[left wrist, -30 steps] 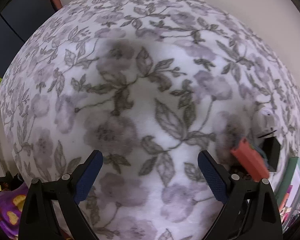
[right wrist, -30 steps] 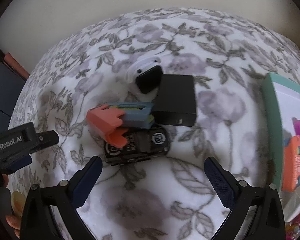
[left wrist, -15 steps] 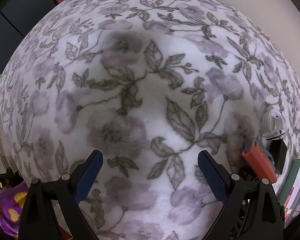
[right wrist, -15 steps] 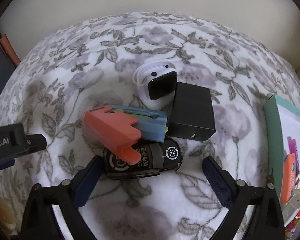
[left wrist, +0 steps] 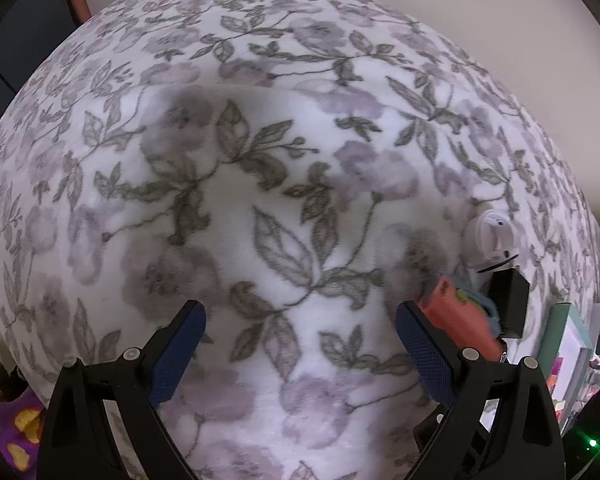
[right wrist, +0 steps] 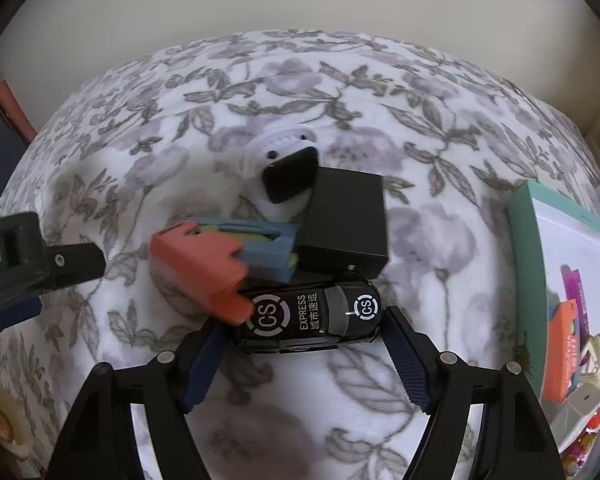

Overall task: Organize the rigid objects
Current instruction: 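Grasp the black toy car with the right tool and lift it, then grasp the orange-blue folding knife with the left tool while the right tool holds the car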

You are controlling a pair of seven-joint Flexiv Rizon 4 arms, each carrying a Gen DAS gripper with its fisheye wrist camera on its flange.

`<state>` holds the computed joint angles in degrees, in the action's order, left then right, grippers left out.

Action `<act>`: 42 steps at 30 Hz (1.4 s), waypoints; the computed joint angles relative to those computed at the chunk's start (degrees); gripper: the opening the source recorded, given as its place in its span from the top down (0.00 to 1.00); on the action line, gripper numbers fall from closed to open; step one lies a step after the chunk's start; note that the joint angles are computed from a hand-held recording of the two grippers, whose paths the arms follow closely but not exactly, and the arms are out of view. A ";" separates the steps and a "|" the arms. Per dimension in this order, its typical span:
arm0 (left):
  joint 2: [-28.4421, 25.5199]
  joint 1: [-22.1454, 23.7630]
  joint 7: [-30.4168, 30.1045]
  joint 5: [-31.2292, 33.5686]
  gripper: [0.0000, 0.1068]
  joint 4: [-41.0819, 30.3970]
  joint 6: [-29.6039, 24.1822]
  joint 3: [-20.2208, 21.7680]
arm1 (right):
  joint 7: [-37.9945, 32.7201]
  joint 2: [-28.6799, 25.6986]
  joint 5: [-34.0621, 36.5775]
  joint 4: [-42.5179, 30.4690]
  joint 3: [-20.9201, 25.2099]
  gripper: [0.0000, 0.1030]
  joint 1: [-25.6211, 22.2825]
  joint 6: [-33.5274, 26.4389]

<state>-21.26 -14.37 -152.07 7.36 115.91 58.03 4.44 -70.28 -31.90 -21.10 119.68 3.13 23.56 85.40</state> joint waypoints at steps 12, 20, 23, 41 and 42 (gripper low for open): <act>-3.67 -2.31 2.22 0.59 0.10 -4.98 0.78 -0.35 | -1.00 0.04 1.65 -1.13 1.12 0.24 -3.80 -2.56; -6.04 -3.56 5.25 1.56 0.10 -8.36 0.56 -0.22 | -3.70 1.19 4.79 -1.85 4.70 0.24 -8.09 -2.69; -6.62 -4.27 5.12 2.12 0.10 -9.29 0.66 0.38 | -5.51 1.91 6.95 -2.56 7.11 0.24 -10.62 -3.30; -6.47 -3.51 12.68 -2.07 0.10 -8.57 -7.42 -2.67 | -13.99 2.41 20.66 -8.68 13.39 0.24 -18.07 -9.50; -6.89 -3.84 12.66 -1.70 0.10 -8.93 -7.69 -2.56 | -14.35 2.46 21.19 -8.82 13.44 0.24 -18.12 -9.59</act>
<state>-28.15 -18.20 -139.41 5.66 106.97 50.34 1.88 -84.63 -29.44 0.09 110.86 16.57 5.45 75.81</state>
